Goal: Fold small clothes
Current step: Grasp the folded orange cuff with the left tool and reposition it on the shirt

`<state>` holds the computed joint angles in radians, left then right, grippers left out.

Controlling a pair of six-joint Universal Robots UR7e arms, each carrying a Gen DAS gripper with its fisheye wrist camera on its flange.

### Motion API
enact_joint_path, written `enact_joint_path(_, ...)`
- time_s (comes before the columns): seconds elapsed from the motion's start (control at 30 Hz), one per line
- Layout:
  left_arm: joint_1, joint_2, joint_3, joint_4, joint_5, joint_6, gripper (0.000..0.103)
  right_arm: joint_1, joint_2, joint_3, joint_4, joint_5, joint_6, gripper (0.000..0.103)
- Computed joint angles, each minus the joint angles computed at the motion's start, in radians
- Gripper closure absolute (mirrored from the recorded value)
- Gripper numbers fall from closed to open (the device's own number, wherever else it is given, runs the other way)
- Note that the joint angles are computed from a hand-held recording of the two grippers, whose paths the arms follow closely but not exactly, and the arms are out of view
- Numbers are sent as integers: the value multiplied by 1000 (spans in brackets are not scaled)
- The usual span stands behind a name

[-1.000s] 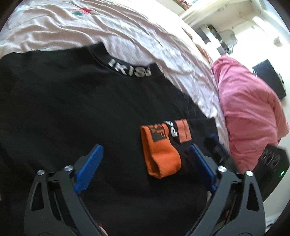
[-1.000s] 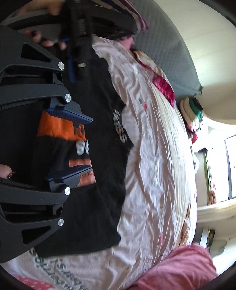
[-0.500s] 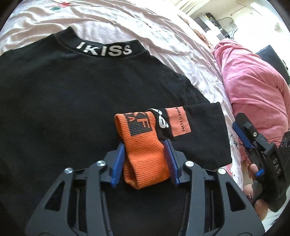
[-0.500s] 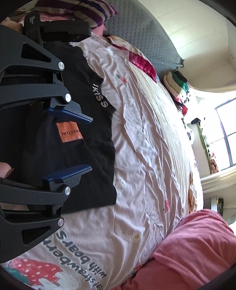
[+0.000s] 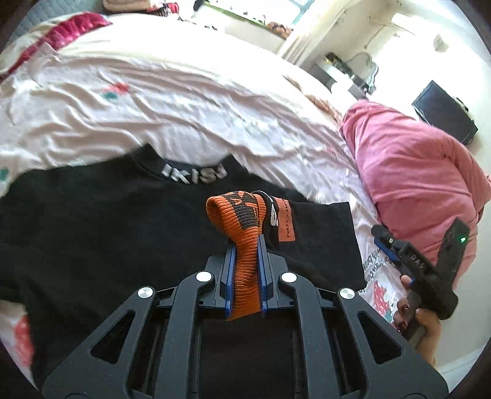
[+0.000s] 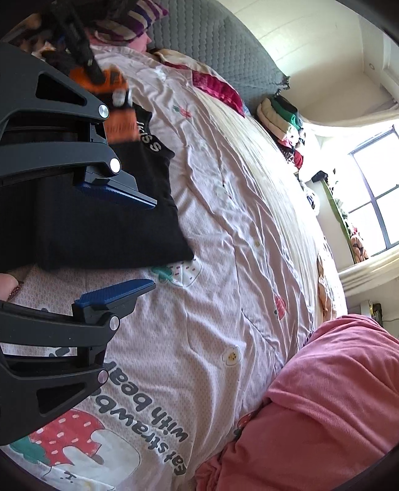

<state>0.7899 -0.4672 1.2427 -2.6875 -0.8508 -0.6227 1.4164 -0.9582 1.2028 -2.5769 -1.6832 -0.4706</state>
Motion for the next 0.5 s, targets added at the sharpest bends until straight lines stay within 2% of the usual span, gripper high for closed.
enact_joint_path(0.23, -18, -100, 136, -59, 60, -28, 97, 8, 2, 9, -4, -11, -21, 57)
enact_joint_path(0.5, -10, -154, 211, 4, 94, -90, 97, 25, 4, 44, -35, -30, -84, 57)
